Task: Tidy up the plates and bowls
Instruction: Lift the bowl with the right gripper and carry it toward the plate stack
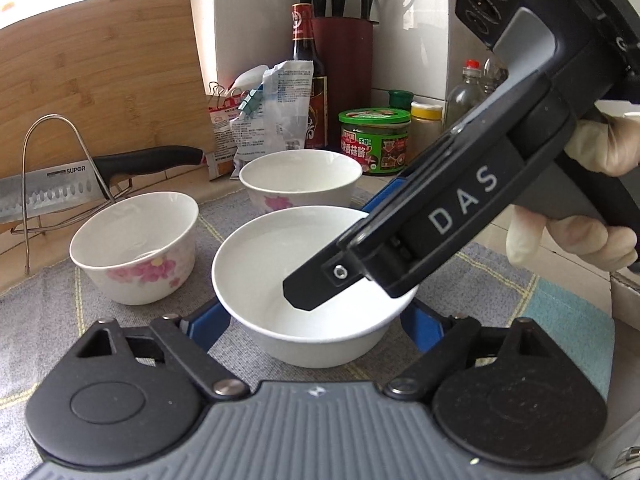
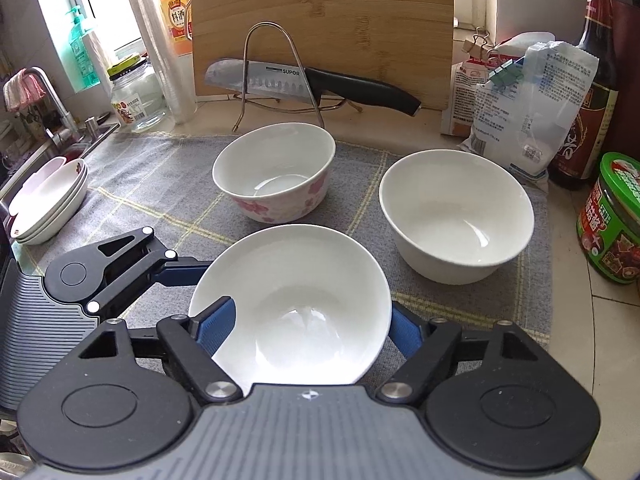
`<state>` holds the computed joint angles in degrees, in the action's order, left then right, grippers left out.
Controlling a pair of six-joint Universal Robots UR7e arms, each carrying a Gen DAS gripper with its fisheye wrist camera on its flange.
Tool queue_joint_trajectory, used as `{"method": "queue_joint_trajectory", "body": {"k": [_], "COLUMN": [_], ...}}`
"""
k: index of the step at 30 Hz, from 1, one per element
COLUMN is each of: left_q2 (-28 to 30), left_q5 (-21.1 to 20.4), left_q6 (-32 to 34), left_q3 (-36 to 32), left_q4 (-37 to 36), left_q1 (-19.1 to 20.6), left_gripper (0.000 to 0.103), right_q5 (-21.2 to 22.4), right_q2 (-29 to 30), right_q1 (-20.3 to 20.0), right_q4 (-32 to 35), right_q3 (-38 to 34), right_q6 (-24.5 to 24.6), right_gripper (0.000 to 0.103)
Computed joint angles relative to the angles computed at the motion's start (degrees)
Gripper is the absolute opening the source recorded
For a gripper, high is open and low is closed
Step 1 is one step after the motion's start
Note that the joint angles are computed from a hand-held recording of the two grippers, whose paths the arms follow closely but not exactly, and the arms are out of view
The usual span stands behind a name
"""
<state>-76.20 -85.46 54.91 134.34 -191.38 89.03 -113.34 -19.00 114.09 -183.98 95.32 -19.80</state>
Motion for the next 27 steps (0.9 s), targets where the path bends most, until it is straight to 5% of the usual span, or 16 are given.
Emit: {"method": "queue_joint_trajectory", "body": {"k": [15, 27], "left_q2": [-0.47, -3.47], "left_q5": [-0.14, 1.42], "left_q6": [0.34, -0.60], "left_q3": [-0.24, 0.22], "left_q4": [1.29, 3.63], "left_q1": [0.05, -0.71], "left_gripper": [0.091, 0.091], "right_q5": [4.59, 2.52], "right_q2": [-2.13, -1.55], "right_q1": [-1.74, 0.49], "right_q4": [8.13, 8.29], "right_q3": [-1.49, -2.21], "right_q6": [7.54, 6.87], "right_gripper": [0.085, 0.085]}}
